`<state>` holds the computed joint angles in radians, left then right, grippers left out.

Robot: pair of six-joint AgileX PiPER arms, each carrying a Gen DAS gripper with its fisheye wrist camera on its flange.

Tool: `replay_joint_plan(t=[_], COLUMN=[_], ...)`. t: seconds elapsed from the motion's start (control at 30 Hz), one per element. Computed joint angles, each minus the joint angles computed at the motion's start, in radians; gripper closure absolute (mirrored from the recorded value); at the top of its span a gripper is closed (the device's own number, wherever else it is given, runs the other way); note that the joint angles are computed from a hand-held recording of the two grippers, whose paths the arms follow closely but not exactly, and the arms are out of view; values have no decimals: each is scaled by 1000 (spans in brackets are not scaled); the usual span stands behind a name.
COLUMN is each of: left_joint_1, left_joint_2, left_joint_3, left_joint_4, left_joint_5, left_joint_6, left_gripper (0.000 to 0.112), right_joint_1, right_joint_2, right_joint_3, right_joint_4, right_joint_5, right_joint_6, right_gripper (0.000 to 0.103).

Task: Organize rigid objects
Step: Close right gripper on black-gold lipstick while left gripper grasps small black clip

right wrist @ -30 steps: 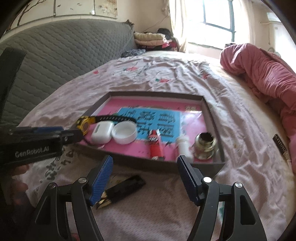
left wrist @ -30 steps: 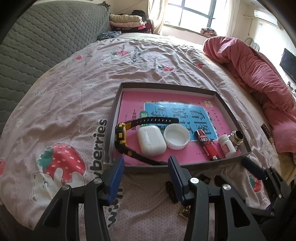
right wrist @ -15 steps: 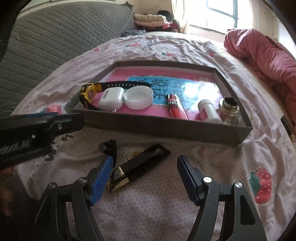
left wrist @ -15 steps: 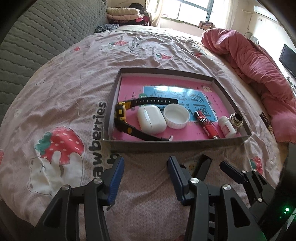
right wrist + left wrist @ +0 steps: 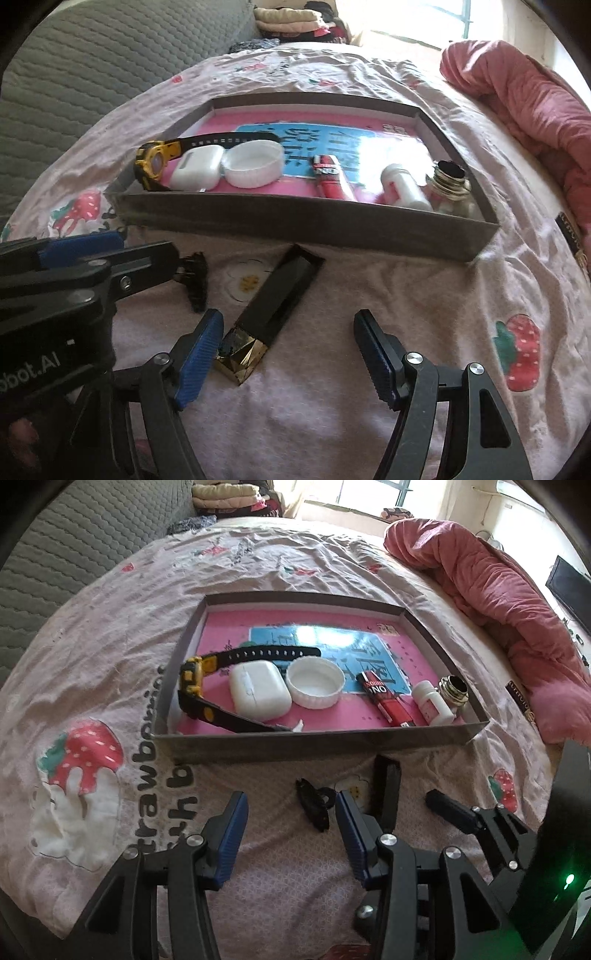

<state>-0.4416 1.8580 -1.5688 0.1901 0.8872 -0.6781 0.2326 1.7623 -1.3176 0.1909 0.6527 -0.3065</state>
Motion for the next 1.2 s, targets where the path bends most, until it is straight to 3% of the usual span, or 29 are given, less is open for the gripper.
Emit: replay_joint_plan(t=[0.2,0.37,0.67,0.9,1.0,1.2], left_joint_1=[4,5,15,22,29,45], left_joint_2=[16,40,68,65,70,59], left_joint_3=[10,2,21,45,45,80], left_joint_4=[-52,-69,-22,-7,-13,-38], left_joint_5=[-15,-26,-41,-71,-81,-132], left_joint_6=[26,23,-27,-22,-15,-4], left_gripper=[63,63,63,72,77,77], right_joint_1=[-37,-28,-33,-12,-12,-29], right_joint_2=[7,-14,38,69,80,98], right_joint_3=[-11,21,-29,-65,-76,-102], right_joint_4=[12,-34,-9,-21,-15,27], right_joint_5=[16,-29,-16,-12,-8,18], right_joint_6=[-49,-67,-45,-40,-50,-86], right_gripper=[28,28,28,46,49,54])
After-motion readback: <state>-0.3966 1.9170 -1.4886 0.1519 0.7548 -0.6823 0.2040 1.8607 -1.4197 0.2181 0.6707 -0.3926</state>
